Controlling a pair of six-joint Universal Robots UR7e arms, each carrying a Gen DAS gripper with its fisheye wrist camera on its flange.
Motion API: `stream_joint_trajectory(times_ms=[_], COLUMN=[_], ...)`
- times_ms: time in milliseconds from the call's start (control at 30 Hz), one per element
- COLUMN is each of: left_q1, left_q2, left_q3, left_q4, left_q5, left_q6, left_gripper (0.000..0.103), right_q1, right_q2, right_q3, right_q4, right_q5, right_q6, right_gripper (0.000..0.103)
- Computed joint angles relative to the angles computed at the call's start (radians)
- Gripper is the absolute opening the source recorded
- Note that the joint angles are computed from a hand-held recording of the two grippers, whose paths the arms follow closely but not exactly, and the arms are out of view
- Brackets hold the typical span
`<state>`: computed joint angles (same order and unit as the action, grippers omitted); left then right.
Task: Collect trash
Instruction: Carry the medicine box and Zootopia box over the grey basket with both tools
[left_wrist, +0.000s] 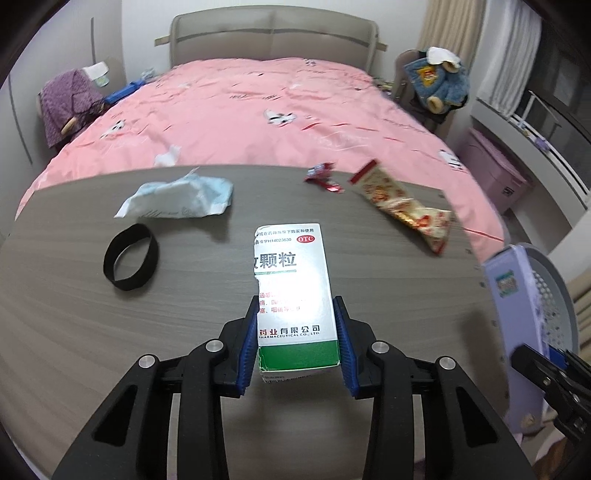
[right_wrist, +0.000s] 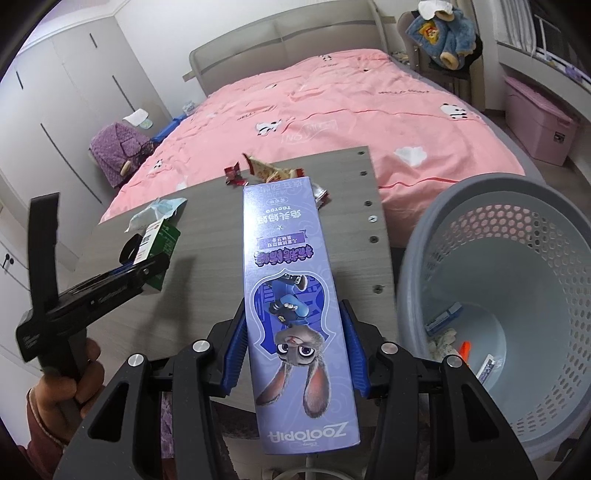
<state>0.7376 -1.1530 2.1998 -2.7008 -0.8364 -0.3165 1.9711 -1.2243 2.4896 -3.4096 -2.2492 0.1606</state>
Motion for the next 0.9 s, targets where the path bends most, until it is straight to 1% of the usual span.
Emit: stream_joint_trajectory(times_ms=[200, 267, 467, 733, 900], left_q1=[-0.068, -0.089, -0.140, -0.209, -0.250], left_q2=[-0.004, 0.000, 0.016, 0.063, 0.103], left_q3=[0.021, 0.024, 0.028, 0.020, 0.007], left_q4=[-0.025, -0.031, -0.037, -0.053, -0.064], left_q5=[-0.034, -0.056, -0.089, -0.142, -0.180], left_q6=[0.040, 0.047, 0.052, 0.063, 0.072], left_gripper=[0.036, 0.036, 0.036, 0.036, 0.036], right_q1=[0.014, 0.018, 0.029, 0.037, 0.014], right_q2=[-0.045, -0.063, -0.136, -0.248, -0.330], right_q3=[0.044, 0.059, 0.111, 0.181, 0.226], right_q4=[-0.035, -0.043, -0.064, -0.074, -0.059], right_q5=[-0.043, -0.055, -0.096, -0.158, -0.178], right_q6=[0.029, 0.036, 0.058, 0.085, 0.094], right_gripper=[0.046, 0.046, 0.046, 0.046, 0.046])
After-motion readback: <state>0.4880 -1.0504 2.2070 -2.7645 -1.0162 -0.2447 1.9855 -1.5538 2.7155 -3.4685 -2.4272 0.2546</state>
